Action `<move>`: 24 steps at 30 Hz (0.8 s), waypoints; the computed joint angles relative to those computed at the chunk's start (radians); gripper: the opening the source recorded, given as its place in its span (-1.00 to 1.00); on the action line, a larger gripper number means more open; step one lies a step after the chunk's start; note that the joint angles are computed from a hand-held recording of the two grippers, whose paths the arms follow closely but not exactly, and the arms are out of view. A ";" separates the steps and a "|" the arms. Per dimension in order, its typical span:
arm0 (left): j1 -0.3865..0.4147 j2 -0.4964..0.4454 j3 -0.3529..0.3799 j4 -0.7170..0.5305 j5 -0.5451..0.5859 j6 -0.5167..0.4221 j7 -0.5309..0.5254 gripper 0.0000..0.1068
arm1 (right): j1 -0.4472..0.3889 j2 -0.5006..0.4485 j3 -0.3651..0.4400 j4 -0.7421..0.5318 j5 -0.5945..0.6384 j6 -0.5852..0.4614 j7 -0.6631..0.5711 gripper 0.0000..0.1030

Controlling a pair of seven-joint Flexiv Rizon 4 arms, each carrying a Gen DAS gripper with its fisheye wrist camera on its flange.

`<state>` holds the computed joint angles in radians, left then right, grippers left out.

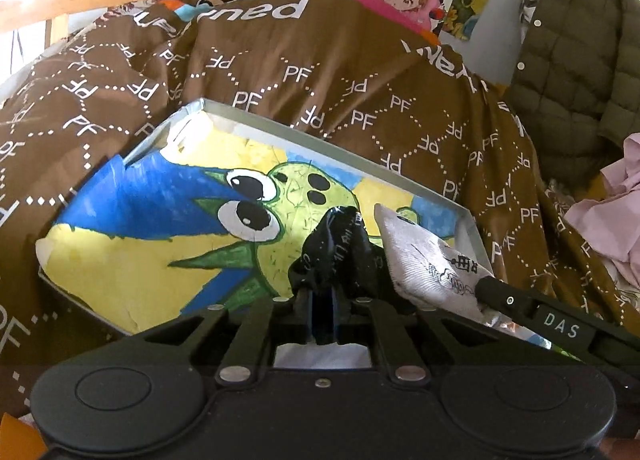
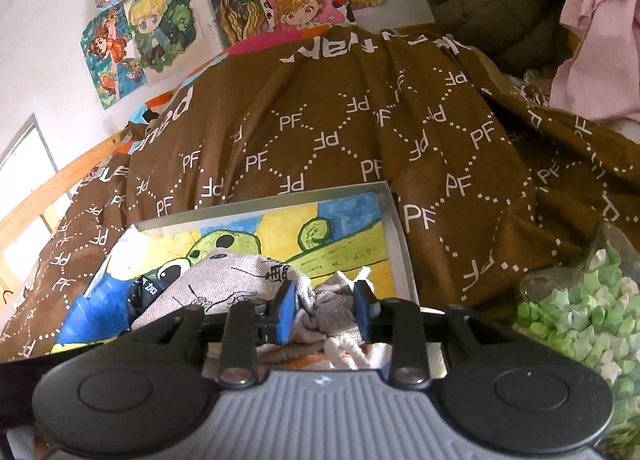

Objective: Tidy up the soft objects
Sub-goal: 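Open both grippers into the tray and lift both tools away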

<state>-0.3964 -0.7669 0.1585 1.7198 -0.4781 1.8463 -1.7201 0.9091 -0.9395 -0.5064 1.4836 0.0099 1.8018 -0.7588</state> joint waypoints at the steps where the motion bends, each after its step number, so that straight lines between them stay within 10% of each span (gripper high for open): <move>1: -0.001 0.002 0.001 0.002 -0.003 -0.003 -0.003 -0.71 | 0.005 0.001 -0.005 0.003 0.002 0.001 0.000 -0.30; 13: -0.035 0.054 0.028 0.077 -0.019 0.026 -0.011 0.12 | 0.049 0.013 -0.047 0.044 0.070 0.055 -0.035 -0.03; 24: -0.121 0.146 0.049 0.212 -0.143 0.192 0.077 0.63 | 0.154 0.097 -0.104 0.170 0.211 0.180 -0.195 0.66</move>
<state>-0.5172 -0.6212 0.2078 1.9321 -0.6206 2.0382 -1.6434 1.0635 -0.8429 -0.6100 1.6539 0.2210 1.9815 -0.9534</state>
